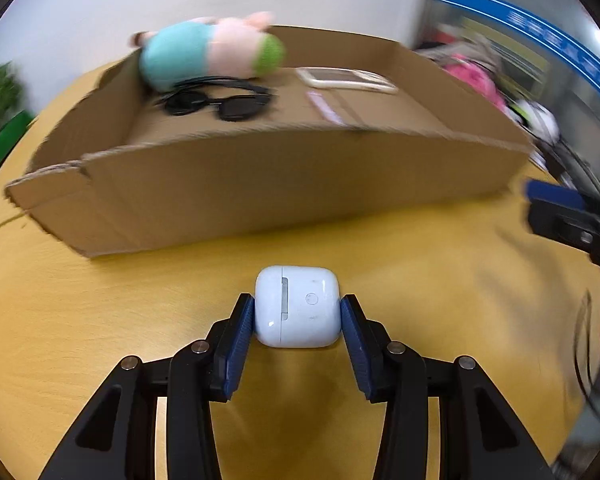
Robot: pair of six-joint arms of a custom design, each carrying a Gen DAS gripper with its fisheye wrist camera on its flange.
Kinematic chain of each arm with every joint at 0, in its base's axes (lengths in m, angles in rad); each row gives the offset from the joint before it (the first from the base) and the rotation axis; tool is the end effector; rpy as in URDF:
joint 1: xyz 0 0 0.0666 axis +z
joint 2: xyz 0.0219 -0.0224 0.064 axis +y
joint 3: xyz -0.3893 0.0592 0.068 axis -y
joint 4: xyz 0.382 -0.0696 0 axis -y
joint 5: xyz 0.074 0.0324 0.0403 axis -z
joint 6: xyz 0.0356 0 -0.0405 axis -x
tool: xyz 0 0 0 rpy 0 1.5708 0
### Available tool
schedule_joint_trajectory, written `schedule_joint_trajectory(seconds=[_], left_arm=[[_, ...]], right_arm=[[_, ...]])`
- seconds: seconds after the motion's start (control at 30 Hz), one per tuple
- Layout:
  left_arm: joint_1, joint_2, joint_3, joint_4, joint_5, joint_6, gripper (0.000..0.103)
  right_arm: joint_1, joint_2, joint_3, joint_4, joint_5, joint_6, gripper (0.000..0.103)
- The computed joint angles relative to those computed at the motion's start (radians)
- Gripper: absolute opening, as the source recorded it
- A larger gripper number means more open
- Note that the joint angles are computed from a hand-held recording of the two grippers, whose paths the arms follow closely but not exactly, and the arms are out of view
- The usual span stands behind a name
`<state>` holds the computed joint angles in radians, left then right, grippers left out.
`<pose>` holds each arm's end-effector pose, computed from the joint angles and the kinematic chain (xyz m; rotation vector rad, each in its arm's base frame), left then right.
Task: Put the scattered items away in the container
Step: 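Close the left gripper on the earbuds case while the right gripper closes on it, then carry the earbuds case over the box and lower it with both grippers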
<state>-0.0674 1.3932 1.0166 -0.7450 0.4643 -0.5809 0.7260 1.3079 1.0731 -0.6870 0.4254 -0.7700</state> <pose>0.4190 -0.0447 0.2899 0.9469 2.3837 -0.4371 0.3257 0.2689 0.3504 0.2255 2.3787 0.1680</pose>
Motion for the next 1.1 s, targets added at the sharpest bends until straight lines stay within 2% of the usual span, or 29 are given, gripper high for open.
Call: schedule_joint_trajectory(seconds=[0.2, 0.3, 0.43, 0.57, 0.7, 0.9, 1.1], left_arm=[[-0.009, -0.062, -0.053, -0.099, 0.06, -0.309, 0.048], [-0.01, -0.08, -0.065, -0.135, 0.08, -0.397, 0.048], [0.002, -0.086, -0.07, -0.142, 0.102, -0.415, 0.048], [0.006, -0.104, -0.088, -0.119, 0.111, -0.426, 0.048], [0.0, -0.126, -0.099, -0.097, 0.099, -0.416, 0.048], [0.012, -0.159, -0.077, -0.091, 0.129, -0.413, 0.048], [0.004, -0.161, -0.004, -0.083, 0.133, -0.403, 0.048]], right_arm=[[-0.001, 0.092, 0.069, 0.044, -0.251, 0.162, 0.073], [-0.002, 0.159, 0.125, -0.008, -0.33, 0.207, 0.072], [0.013, 0.216, 0.174, -0.081, -0.386, 0.239, 0.062], [0.022, 0.241, 0.191, -0.097, -0.435, 0.251, 0.041], [0.034, 0.253, 0.219, -0.128, -0.396, 0.259, 0.04], [0.039, 0.217, 0.224, -0.128, -0.352, 0.268, 0.04], [0.018, 0.2, 0.265, -0.121, -0.316, 0.31, 0.04]])
